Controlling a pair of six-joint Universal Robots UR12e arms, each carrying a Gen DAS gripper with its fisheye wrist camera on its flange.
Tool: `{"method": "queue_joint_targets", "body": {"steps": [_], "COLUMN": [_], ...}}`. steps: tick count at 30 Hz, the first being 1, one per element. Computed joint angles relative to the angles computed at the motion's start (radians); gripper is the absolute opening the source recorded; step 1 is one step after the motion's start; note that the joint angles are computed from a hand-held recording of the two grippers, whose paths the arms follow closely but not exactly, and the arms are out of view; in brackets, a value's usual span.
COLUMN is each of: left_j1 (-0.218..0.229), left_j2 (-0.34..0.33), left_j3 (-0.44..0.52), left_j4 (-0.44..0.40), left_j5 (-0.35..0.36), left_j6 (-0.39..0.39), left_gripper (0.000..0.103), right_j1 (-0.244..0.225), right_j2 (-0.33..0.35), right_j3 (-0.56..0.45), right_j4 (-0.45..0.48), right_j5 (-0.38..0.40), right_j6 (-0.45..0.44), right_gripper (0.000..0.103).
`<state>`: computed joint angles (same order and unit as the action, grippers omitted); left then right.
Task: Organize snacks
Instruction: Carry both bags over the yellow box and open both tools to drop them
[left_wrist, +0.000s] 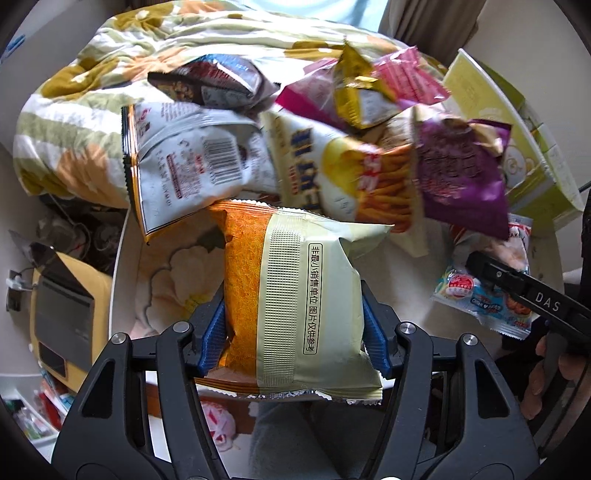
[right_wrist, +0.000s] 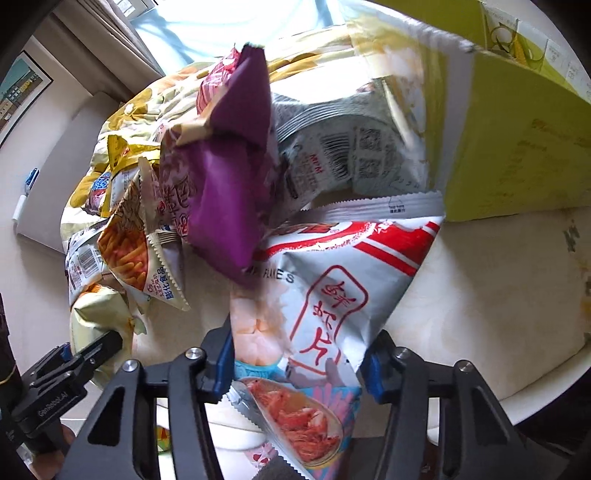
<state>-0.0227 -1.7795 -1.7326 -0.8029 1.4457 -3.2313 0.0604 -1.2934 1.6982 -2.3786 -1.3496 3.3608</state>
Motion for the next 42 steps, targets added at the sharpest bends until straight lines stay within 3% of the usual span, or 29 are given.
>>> {"method": "queue_joint_targets", "body": {"steps": [14,22,31,37,42], "left_j1": [-0.103,-0.170,-0.212,-0.239,-0.251], "left_j2": [0.027,-0.028,-0.228,-0.414,-0.588], "left_j3": [0.054,0.184,0.491,0.779,1.061], "left_j4": [0.037,0.075,0.016,-0.131,-0.312], "left_j5": [0.044,0.021,-0.042,-0.071,-0.094], "left_j6": [-0.051,-0.059,0.015,0.082,0.139], "left_gripper": [0.059,0.059,0.059,0.059,0.059], "right_j1": [-0.072,-0.111,-0.149,-0.167,-0.177], "right_j2": [-0.135,-0.166,-0.081,-0.040,0.005], "right_j3": [0.064,0.035,-0.116,-0.173,-0.233], "right_j4": [-0.005,-0.048,0.014,0.002,0.024], "right_j5": [0.008,0.079,-0.006,-0.056,-0.080], "right_j6": [-0.169,-0.231,-0.216,-0.153,-0.106], "right_gripper": [0.051,0.051,0.051,0.051,0.051]}}
